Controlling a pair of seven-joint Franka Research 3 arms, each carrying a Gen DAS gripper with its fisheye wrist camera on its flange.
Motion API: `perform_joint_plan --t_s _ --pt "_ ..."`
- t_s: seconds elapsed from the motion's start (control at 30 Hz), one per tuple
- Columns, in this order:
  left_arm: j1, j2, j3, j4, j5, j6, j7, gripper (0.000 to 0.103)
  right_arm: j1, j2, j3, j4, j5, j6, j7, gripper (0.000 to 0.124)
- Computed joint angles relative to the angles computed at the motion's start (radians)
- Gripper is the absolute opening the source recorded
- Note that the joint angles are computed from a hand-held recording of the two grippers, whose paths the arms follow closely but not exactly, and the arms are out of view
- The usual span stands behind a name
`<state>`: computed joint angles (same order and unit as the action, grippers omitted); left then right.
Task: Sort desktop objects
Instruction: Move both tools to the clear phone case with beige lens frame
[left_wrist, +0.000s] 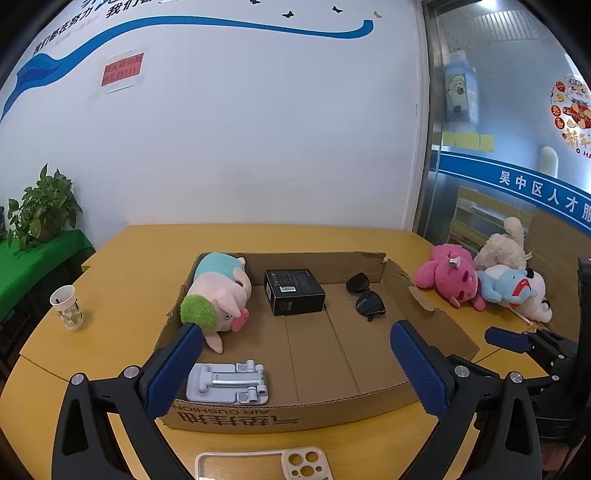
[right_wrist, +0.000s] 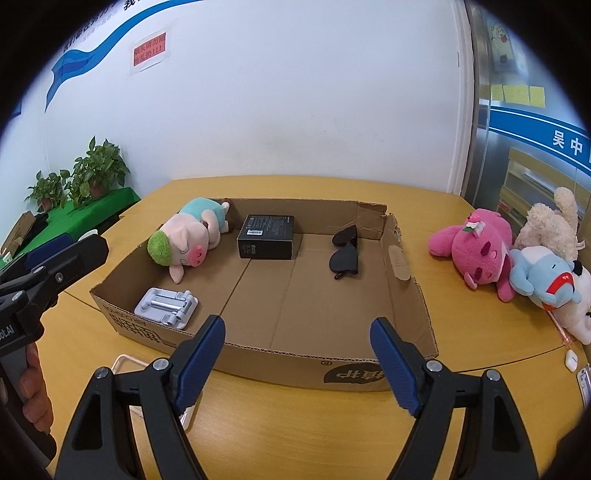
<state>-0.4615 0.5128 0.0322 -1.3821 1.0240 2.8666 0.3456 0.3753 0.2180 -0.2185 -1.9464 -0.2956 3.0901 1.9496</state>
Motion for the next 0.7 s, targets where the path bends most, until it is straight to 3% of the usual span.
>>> perform_joint_plan --t_s 0.27,0.47,0.57,0.7 --pt "0.013 0.01 -0.009 -0.011 -0.051 0.002 0.031 0.103 0.009 0.01 -0.007 0.012 -0.024 -0.026 0.026 0.081" --pt "0.039 -0.009 -0.026 -0.056 -0.097 0.013 0.06 0.103 -0.008 0.023 0.018 0.026 -0.007 -0.045 0.011 0.081" --pt "0.045 -0.027 -0.024 -0.089 -0.112 0.013 0.075 0.103 -0.047 0.03 0.07 0.031 0.056 -0.057 -0.052 0.081" --pt "0.048 -0.063 -0.011 -0.148 -0.085 0.01 0.056 0.103 -0.033 0.039 0.064 0.036 0.068 -0.059 -0.063 0.082"
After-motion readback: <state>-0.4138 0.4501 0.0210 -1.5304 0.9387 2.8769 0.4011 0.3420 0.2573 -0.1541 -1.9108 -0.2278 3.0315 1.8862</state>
